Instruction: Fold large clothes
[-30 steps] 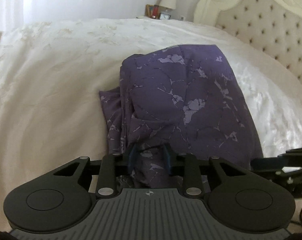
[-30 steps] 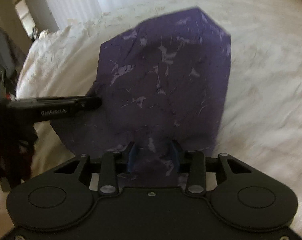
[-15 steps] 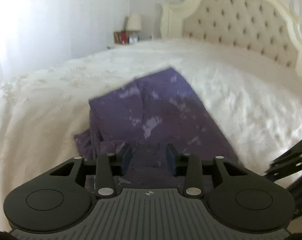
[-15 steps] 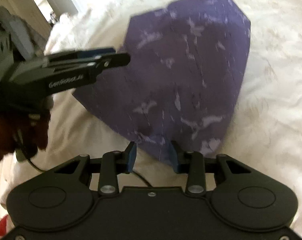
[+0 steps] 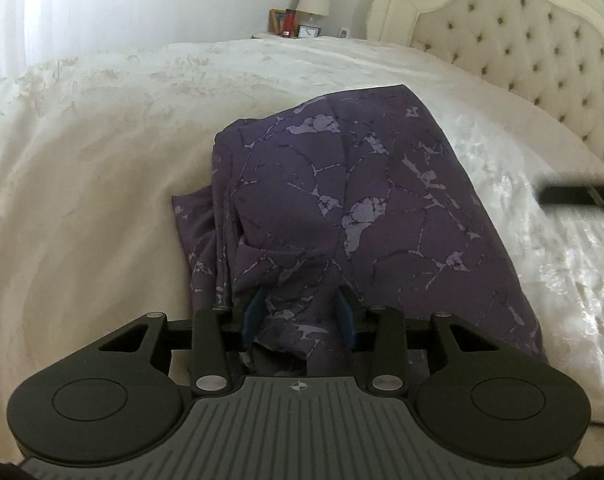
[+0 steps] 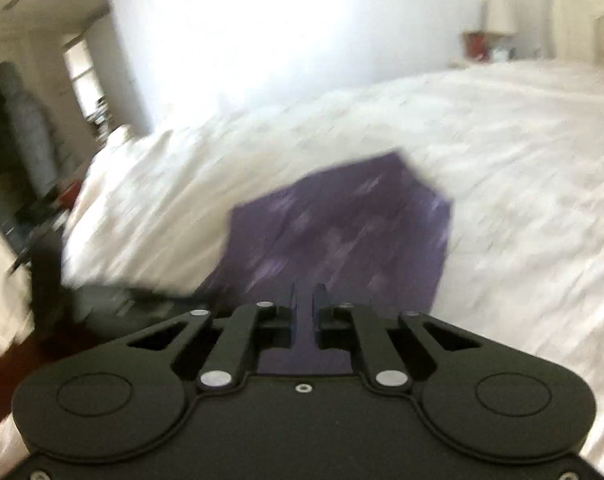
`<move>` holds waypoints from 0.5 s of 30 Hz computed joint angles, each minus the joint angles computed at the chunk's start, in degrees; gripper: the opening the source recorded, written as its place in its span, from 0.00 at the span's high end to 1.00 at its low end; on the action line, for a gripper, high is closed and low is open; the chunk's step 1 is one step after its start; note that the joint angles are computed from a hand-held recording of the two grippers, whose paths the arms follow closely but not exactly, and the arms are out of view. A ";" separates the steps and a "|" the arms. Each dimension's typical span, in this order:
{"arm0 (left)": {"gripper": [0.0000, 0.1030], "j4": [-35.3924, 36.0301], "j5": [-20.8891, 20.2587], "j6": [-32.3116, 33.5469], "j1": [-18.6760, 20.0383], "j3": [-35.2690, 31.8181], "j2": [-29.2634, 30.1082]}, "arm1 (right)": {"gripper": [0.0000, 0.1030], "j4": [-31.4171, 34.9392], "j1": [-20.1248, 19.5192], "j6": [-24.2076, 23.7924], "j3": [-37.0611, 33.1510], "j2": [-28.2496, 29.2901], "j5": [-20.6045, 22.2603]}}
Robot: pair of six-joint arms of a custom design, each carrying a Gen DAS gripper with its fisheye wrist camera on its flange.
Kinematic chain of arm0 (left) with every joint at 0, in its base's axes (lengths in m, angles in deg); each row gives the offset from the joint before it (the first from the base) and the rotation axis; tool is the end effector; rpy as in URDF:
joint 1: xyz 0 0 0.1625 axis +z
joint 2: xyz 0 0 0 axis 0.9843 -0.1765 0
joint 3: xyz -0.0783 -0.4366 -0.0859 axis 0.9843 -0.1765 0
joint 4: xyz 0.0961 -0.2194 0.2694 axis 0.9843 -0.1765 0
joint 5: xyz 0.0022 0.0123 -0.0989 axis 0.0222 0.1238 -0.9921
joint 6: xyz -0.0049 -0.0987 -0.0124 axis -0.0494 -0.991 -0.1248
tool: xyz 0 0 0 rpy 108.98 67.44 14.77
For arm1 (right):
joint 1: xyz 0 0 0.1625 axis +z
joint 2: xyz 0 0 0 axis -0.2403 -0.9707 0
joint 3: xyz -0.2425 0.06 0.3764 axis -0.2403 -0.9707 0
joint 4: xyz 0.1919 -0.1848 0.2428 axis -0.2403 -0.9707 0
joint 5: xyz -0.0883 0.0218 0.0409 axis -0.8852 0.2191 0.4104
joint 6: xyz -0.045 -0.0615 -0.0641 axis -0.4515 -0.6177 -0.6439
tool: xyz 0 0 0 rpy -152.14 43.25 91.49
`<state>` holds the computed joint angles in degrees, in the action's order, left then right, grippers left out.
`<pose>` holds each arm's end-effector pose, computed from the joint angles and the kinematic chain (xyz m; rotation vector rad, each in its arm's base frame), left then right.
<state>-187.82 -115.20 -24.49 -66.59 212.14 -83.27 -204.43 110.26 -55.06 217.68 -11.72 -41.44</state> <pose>-0.2104 -0.2728 0.1653 0.0844 2.2106 -1.1283 0.1831 -0.3818 0.2093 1.4103 -2.6454 0.5951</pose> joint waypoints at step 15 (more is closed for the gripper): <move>0.61 -6.05 -0.28 1.22 1.88 0.66 0.28 | 0.81 -20.07 4.51 8.71 -12.10 23.97 -14.62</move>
<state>-193.87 -115.47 -23.27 -64.71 212.80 -82.99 -224.49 114.77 -46.35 205.58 12.25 -56.06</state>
